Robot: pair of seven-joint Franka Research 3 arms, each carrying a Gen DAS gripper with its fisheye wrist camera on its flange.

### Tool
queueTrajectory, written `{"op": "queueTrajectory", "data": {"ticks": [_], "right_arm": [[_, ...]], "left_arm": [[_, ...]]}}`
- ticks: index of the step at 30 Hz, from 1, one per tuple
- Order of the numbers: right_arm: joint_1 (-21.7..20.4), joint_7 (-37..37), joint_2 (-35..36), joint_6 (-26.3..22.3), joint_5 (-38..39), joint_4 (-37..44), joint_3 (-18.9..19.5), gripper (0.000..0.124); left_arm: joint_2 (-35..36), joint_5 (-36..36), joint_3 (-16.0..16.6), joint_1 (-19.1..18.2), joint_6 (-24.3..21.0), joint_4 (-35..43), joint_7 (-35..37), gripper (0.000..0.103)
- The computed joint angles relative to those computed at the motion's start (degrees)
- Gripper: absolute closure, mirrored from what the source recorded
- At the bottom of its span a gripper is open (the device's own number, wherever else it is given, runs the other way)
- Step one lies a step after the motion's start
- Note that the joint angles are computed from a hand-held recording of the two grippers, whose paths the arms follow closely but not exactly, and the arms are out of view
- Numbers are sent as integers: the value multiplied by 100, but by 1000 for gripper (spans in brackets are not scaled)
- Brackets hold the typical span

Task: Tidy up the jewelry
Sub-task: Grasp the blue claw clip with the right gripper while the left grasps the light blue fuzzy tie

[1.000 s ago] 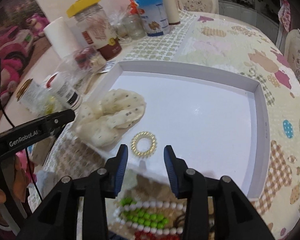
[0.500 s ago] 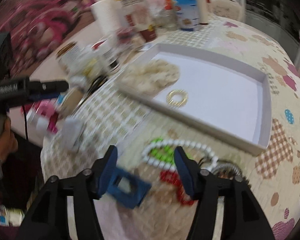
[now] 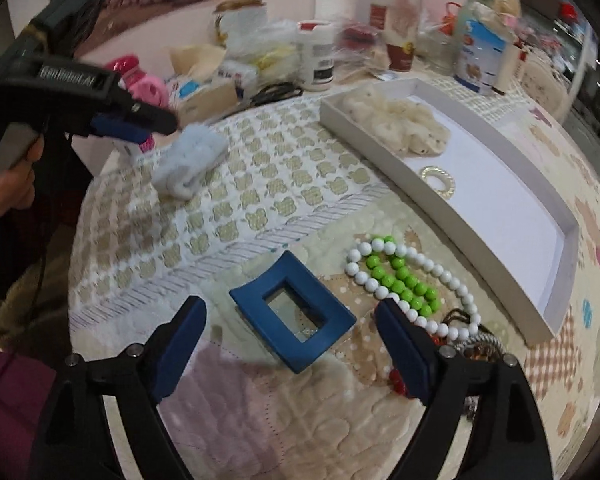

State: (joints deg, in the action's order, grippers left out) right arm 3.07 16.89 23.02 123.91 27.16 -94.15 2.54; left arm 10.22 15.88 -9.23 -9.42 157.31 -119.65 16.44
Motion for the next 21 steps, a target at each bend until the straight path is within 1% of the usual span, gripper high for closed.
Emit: {"op": "queueTrajectory", "data": {"ticks": [4, 9, 10, 11, 12, 14, 15, 18, 21], "right_arm": [[102, -130, 124, 185, -263, 22, -8, 34], [177, 72, 467, 48, -537, 371, -34, 35], [170, 104, 521, -24, -558, 434, -26, 38], [143, 118, 574, -111, -543, 499, -10, 44], [125, 117, 606, -147, -519, 526, 10, 58], [77, 76, 598, -162, -440, 492, 41, 62], [38, -25, 543, -119, -369, 401, 71, 67], [-35, -213, 399, -76, -164, 223, 119, 68], [-116, -267, 301, -192, 149, 210, 155, 68]], "left_arm": [[290, 206, 71, -82, -404, 321, -110, 46], [578, -113, -4, 14, -592, 504, 84, 46], [634, -214, -33, 39, -613, 530, 153, 46], [638, -184, -7, 10, -586, 515, 121, 48], [614, -22, 68, -68, -554, 489, -16, 58], [599, 56, 69, -94, -665, 521, 12, 65], [589, 81, 74, -100, -652, 513, -4, 68], [458, 144, 60, -112, -500, 424, -19, 70], [362, 402, 98, -203, -574, 509, -128, 70]]}}
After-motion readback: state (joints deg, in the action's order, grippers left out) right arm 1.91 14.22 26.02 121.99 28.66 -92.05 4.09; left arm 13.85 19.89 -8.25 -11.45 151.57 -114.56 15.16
